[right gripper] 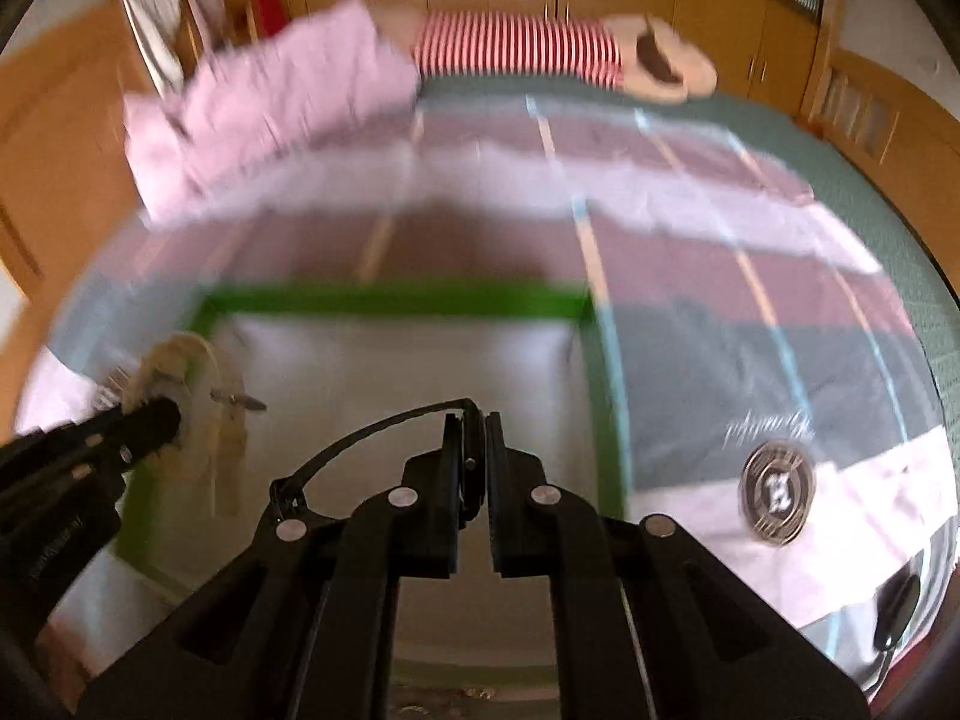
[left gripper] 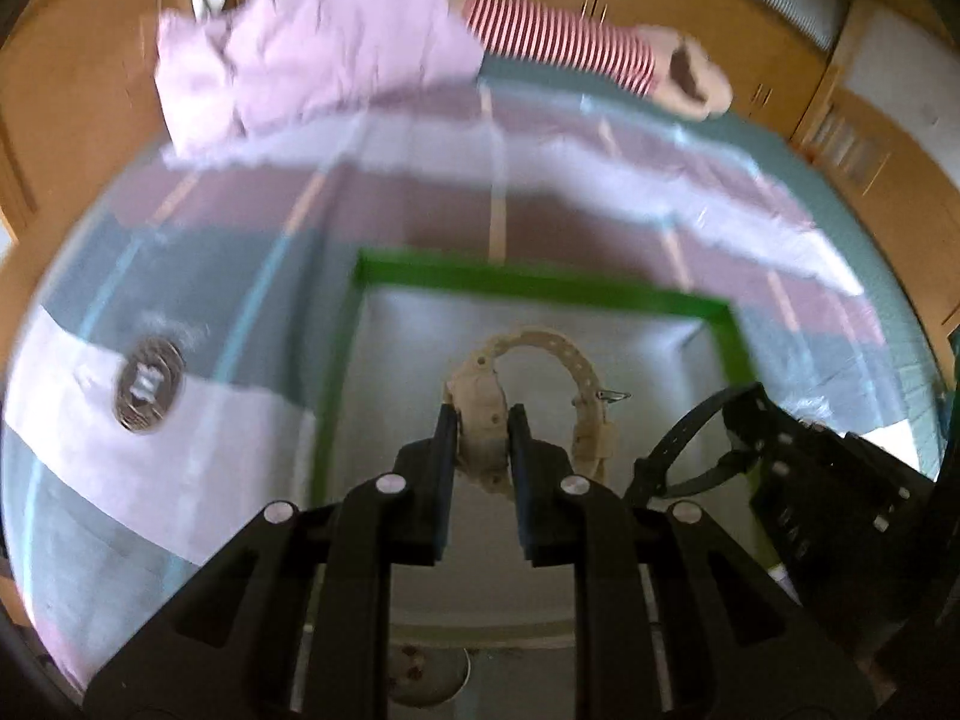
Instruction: Organize jewelry
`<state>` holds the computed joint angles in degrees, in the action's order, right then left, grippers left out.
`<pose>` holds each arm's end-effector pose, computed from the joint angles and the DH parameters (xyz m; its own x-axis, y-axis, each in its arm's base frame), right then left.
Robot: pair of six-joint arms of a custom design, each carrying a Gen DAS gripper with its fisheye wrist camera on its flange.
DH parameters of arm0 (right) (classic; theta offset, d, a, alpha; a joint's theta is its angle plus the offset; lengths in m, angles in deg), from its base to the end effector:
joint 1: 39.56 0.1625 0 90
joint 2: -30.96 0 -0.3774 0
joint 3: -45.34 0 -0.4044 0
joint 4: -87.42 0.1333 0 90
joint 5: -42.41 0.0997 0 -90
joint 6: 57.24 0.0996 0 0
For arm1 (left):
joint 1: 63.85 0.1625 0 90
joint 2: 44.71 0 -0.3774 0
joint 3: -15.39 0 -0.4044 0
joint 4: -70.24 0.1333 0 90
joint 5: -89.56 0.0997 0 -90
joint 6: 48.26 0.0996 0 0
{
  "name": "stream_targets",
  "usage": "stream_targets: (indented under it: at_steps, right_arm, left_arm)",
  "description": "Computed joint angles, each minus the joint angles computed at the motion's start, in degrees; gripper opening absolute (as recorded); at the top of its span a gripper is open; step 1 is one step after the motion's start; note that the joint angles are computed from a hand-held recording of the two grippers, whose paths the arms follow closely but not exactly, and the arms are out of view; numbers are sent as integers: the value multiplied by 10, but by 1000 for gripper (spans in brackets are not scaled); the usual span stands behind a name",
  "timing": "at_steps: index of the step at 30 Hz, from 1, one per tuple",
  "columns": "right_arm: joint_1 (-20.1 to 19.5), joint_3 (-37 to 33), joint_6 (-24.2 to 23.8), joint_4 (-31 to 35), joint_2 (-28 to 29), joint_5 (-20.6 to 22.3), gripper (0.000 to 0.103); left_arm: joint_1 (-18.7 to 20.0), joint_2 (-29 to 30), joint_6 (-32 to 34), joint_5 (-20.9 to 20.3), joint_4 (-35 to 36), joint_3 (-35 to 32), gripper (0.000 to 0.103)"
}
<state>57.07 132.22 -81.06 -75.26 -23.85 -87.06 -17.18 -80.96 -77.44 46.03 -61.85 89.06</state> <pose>0.1487 -0.6732 0.2627 -0.7098 -0.0101 0.7043 -0.4092 0.8198 -0.4006 -0.3518 -0.6724 0.0797 -0.8062 0.0217 -0.5912 0.3331 0.8425 -0.4234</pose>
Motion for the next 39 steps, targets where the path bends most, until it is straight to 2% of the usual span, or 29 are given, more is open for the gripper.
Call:
stream_targets:
  at_steps: [3,4,5,6,7,9,11,13,15,16,18,20,23,27,30,32,33,36,37,39]
  right_arm:
    - [-1,-2,0,23,4,-5,12]
    - [-4,10,-4,14,-8,5,21]
    - [-5,25,-10,-3,-21,17,37]
    - [-3,47,-14,-30,-47,37,48]
    - [-7,70,-20,-53,-67,54,58]
    - [-9,113,-19,-66,-122,90,58]
    - [-16,167,-24,-80,-182,106,58]
    - [-26,204,-36,-88,-216,108,58]
    - [-38,239,-51,-97,-234,88,55]
    - [-47,251,-51,-91,-236,80,52]
    - [-62,262,-24,-57,-234,75,49]
    - [-70,267,-4,-29,-226,77,42]
    - [-66,276,-12,-31,-200,71,37]
    - [-53,271,-29,-44,-155,43,36]
    - [-48,278,-49,-68,-143,34,30]
    - [-45,282,-62,-67,-145,37,13]
    - [-44,285,-67,-67,-147,36,11]
    - [-47,293,-62,-51,-161,50,8]
    - [-48,294,-57,-45,-165,54,8]
    - [-51,296,-52,-33,-174,57,8]
  left_arm:
    - [10,13,-11,-10,25,-7,20]
    - [11,10,-10,-10,18,-2,29]
    - [7,1,-9,-8,5,8,38]
    - [1,-10,0,-2,-19,24,53]
    - [-8,-23,14,9,-47,45,55]
    - [-25,-55,32,27,-82,91,55]
    - [-45,-91,22,53,-102,145,55]
    - [-63,-130,-23,84,-85,199,55]
    - [-68,-159,-60,84,-67,238,54]
    - [-68,-172,-88,77,-46,256,54]
    - [-62,-182,-109,62,-32,275,54]
    - [-52,-182,-126,44,-13,281,54]
    - [-44,-173,-139,28,-1,283,54]
    - [-37,-166,-137,14,0,289,53]
    - [-32,-155,-138,7,3,285,47]
    - [-25,-146,-130,-5,-3,282,37]
    - [-22,-142,-127,-11,-2,279,31]
    - [-21,-134,-120,-5,-5,280,26]
    - [-22,-134,-109,-8,-17,283,18]
    - [-21,-134,-105,-13,-13,281,11]
